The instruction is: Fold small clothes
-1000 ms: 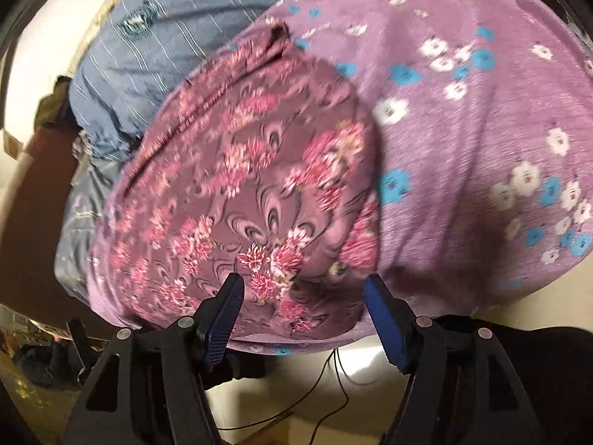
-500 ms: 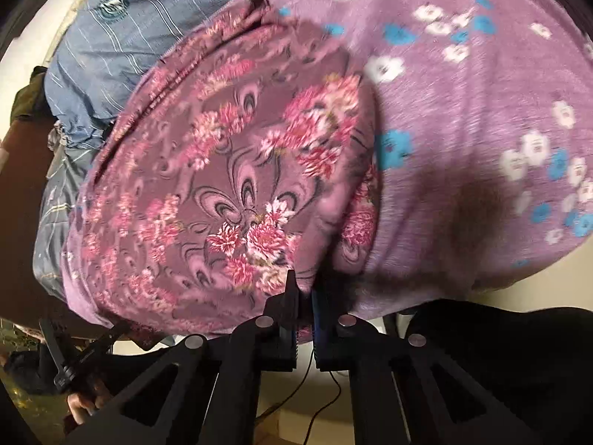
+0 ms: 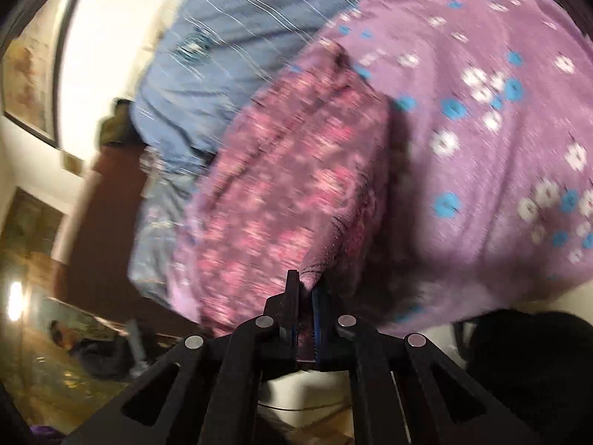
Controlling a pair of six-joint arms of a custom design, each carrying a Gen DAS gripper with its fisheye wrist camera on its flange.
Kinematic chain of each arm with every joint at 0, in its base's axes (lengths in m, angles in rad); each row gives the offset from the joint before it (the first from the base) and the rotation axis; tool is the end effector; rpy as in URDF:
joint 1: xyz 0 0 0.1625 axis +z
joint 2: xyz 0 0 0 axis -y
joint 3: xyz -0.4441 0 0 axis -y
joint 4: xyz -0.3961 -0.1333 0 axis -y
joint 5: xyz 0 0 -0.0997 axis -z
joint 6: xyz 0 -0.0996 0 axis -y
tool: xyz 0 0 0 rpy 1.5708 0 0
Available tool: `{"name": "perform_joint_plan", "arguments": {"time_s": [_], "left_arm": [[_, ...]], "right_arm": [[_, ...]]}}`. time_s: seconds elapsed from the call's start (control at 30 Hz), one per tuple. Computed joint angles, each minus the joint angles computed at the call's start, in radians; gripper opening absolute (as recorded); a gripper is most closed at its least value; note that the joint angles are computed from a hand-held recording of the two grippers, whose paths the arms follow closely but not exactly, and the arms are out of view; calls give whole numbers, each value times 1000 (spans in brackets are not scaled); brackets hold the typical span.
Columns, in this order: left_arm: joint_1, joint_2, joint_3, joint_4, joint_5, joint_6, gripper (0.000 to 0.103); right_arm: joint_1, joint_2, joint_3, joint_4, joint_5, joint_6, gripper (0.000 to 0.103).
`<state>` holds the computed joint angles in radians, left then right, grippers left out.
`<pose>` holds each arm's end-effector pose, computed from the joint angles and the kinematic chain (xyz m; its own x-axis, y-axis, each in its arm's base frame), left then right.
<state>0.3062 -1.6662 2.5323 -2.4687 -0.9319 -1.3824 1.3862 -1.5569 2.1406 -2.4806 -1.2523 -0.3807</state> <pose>-0.2437 -0.2791 0.2261 -0.9848 -0.1537 -0.0804 -0.0770 0.8027 -0.5914 0.0770 -0.4838 0.3306 -0.9484 -0.2757 -0.1564 -0.1923 0.8927 -0.4076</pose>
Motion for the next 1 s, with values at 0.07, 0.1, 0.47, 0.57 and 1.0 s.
{"name": "perform_joint_plan", "arguments": {"time_s": [0.07,0.1,0.47,0.57,1.0], "left_arm": [[4,-6,-13,-39,8,31,2],[7,-14,-29,-53,18,61,2],[245,70,-259,-250,38,432,2],[365,140,-358,-292,13,534,2],[798,531,-759,-394,-35,625,3]], "right_arm": [[-1,3,-18,9,73,-1,5],[0,7,-27,12,99,1,5],[95,204,-268,-108,186,157,5],[135,321,-410,-140,146,230,5],[197,957,-1196,-105,-83,465,11]]}}
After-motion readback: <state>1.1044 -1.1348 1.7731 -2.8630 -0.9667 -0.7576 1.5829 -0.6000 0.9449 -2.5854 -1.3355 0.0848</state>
